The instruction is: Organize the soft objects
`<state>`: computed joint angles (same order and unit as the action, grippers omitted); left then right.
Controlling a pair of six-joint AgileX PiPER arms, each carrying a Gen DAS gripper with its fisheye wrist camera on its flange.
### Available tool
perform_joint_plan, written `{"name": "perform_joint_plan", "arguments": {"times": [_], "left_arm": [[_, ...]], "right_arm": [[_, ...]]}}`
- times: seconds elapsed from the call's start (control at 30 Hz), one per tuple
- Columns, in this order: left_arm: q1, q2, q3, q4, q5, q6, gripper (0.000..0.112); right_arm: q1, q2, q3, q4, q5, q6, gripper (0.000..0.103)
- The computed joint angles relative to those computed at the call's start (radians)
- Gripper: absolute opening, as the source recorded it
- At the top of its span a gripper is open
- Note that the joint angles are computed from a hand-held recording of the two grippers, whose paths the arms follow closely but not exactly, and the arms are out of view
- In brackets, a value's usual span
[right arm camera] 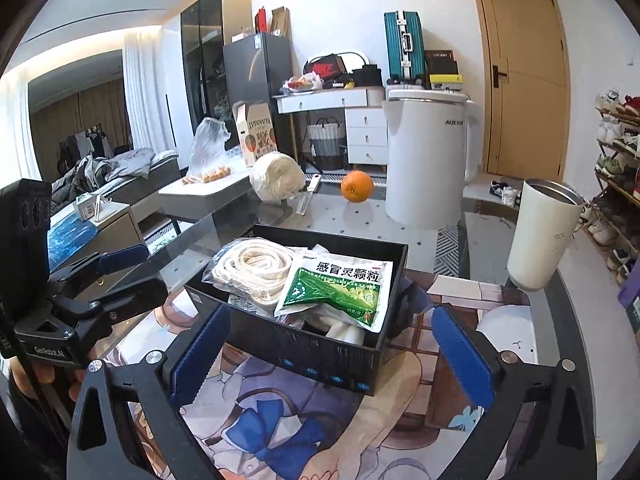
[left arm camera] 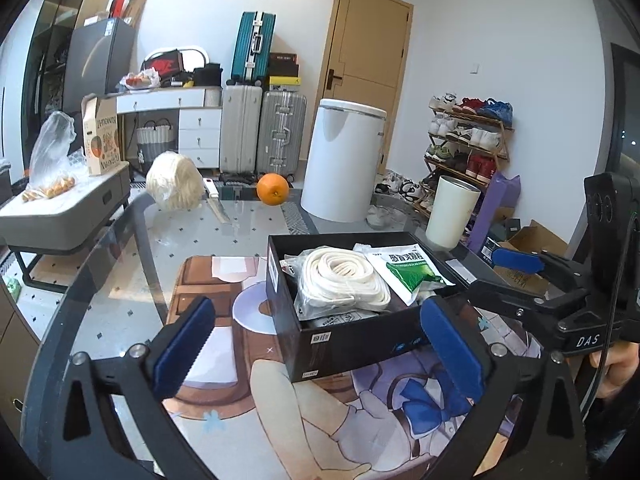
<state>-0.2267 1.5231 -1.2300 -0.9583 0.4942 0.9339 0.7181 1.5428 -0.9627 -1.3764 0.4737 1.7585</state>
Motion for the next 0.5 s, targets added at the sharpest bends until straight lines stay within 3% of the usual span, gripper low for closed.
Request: {"name": "perform_joint_plan", "arguments": {"times": [0.3, 0.5], "left_arm": [[-0.066, -0.038, 0.076, 0.040, -0.123, 0.024, 0.103], [-0.092, -0.029, 0.089, 0.042, -0.173, 0.012, 0.103]], "right_arm": [[0.058, 0.006, 0.065, -0.189, 0.073, 0.205, 0.102], [0.065, 0.017, 0.077, -0.236, 0.092, 0.266, 0.102]]}}
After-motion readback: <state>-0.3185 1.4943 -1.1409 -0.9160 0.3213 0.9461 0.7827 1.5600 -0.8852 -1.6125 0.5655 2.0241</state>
